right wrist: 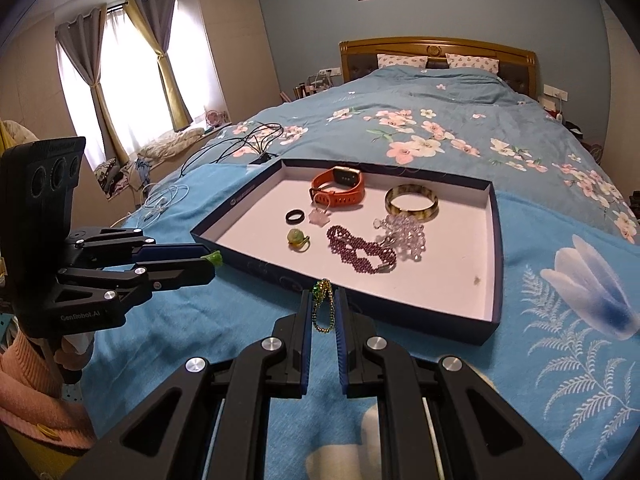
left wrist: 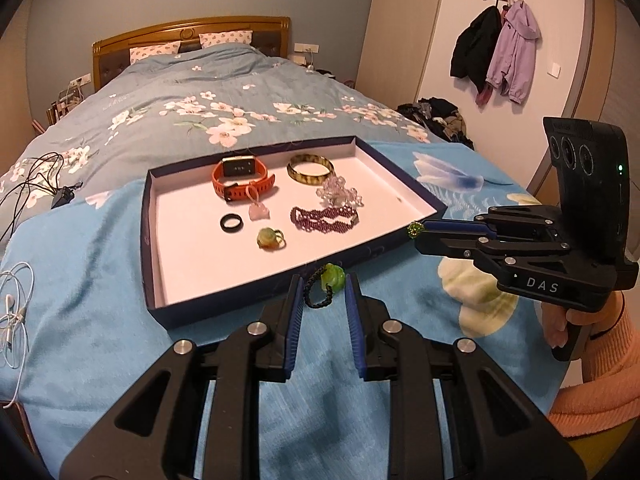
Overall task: Organize jewelry
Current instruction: 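Carry the gold chain ring with the right tool while the left tool carries the green pendant toward the box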
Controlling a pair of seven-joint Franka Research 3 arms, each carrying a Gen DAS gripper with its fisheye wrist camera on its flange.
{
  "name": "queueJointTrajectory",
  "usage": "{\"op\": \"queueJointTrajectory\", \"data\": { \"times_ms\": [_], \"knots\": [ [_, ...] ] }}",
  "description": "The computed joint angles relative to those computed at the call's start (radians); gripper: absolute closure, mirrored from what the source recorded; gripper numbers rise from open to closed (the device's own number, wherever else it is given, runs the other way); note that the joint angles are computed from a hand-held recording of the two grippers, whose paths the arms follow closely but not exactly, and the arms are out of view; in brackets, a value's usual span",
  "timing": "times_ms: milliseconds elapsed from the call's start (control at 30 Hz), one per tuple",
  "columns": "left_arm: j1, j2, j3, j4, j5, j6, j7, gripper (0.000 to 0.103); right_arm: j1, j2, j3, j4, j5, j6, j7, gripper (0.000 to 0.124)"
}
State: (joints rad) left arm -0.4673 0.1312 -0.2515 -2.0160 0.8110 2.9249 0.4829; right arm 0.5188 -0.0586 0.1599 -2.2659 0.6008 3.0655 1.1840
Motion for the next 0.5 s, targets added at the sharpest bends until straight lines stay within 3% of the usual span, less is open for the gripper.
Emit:
{"op": "queueJointTrajectory", "data": {
  "times_ms": [500],
  "knots": [
    [0.003, 0.004, 0.012, 0.037, 0.073, -0.017, -0.057, 0.082, -0.022, 0.030, 0.003, 0.042, -0.047, 0.014, 0.029, 0.115]
  ]
}}
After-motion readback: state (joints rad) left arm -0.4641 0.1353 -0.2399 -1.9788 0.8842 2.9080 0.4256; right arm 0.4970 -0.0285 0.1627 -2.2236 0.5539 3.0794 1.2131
